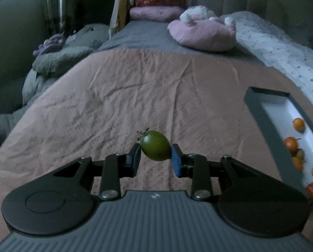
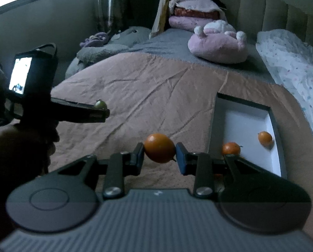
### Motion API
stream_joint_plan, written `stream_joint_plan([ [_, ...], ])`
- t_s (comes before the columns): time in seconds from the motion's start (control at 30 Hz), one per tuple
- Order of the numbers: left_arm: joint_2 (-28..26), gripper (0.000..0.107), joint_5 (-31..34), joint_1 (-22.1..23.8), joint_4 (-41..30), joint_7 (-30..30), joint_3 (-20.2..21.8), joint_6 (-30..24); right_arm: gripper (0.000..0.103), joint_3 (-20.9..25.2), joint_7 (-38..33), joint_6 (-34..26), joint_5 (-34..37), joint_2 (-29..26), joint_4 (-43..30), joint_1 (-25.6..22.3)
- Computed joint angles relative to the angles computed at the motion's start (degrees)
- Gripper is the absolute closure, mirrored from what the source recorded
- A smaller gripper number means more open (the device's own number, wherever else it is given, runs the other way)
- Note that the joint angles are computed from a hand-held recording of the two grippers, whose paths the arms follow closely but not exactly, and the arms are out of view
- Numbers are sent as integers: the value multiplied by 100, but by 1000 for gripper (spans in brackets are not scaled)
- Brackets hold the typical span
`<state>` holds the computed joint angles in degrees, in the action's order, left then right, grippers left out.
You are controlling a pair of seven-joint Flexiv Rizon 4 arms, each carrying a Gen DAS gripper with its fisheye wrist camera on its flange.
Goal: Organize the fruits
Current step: 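Grasp the green lime with the left gripper while the right gripper holds the tangerine, then carry the lime over the tray with the left gripper while right carries the tangerine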
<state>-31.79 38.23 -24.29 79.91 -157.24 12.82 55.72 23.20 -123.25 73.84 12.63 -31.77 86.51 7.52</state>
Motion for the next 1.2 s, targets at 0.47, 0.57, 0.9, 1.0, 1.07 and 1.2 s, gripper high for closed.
stream_joint_plan([
  [0.47, 21, 83, 121, -268, -762, 403, -304, -521, 67, 262, -612, 135, 719, 309, 247, -435],
  [0.57, -103, 83, 90, -319, -819, 464, -280, -591, 67, 121, -490, 67, 697, 271, 271, -404],
  [0.9, 40, 46, 144, -421, 20, 273, -210, -199, 67, 86, -465, -50, 814, 210, 324, -522],
  [1.0, -35, 46, 7, -354, 124, 360, -307, -122, 67, 86, -486, -116, 818, 201, 314, -511],
  [1.07, -128, 47, -108, -303, 139, 481, -353, -48, 67, 94, -525, -126, 833, 220, 329, -509],
  [1.2, -298, 54, -250, -342, 67, 659, -270, -156, 67, 47, -523, -83, 853, 266, 381, -481],
])
